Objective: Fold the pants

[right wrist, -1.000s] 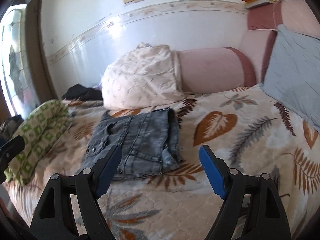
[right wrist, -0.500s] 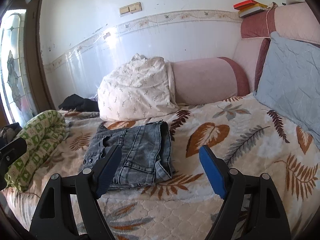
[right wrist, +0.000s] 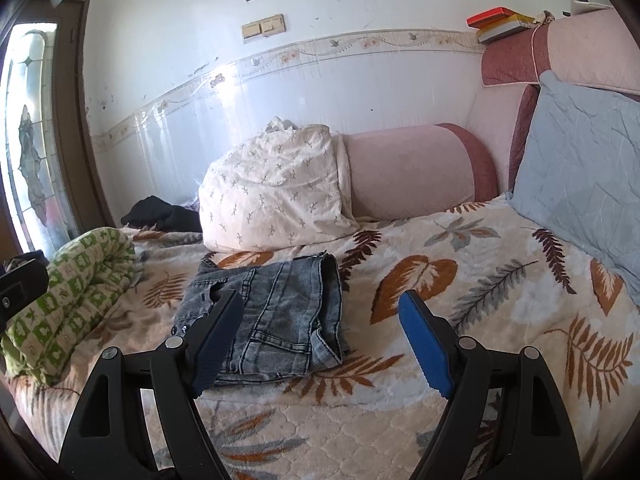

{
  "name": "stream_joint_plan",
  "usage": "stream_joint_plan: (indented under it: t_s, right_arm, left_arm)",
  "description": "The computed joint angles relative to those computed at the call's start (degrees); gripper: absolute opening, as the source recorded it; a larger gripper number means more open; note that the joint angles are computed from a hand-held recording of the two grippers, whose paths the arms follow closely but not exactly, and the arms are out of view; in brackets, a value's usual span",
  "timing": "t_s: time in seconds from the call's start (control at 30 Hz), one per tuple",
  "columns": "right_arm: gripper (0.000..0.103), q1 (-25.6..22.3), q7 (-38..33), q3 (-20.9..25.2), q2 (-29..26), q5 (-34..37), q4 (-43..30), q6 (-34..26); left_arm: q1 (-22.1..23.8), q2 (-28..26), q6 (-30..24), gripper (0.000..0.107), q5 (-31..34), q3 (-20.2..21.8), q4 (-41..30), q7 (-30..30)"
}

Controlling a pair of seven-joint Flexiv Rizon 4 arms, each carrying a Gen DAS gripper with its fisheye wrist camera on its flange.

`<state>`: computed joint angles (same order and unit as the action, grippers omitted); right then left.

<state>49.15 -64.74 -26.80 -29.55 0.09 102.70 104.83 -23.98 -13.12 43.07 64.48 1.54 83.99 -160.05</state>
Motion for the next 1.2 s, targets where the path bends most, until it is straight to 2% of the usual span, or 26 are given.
stream_joint_plan:
  t_s: [0.47,1.2]
  right_arm:
    - [0.08,-0.8,-0.1,1.0,0.3,-0.2,0.0,0.0]
    - [0.08,-1.0,-1.5,1.3,0.3,-0.5,-0.1,0.5]
  left_arm:
    - [-0.1,0.8,-1.7,0.103,0.9,-0.5,-0.1,-0.4]
    - [0.5,0.4,-1.2,0.103,-0.5,-0.3,0.0,0.3]
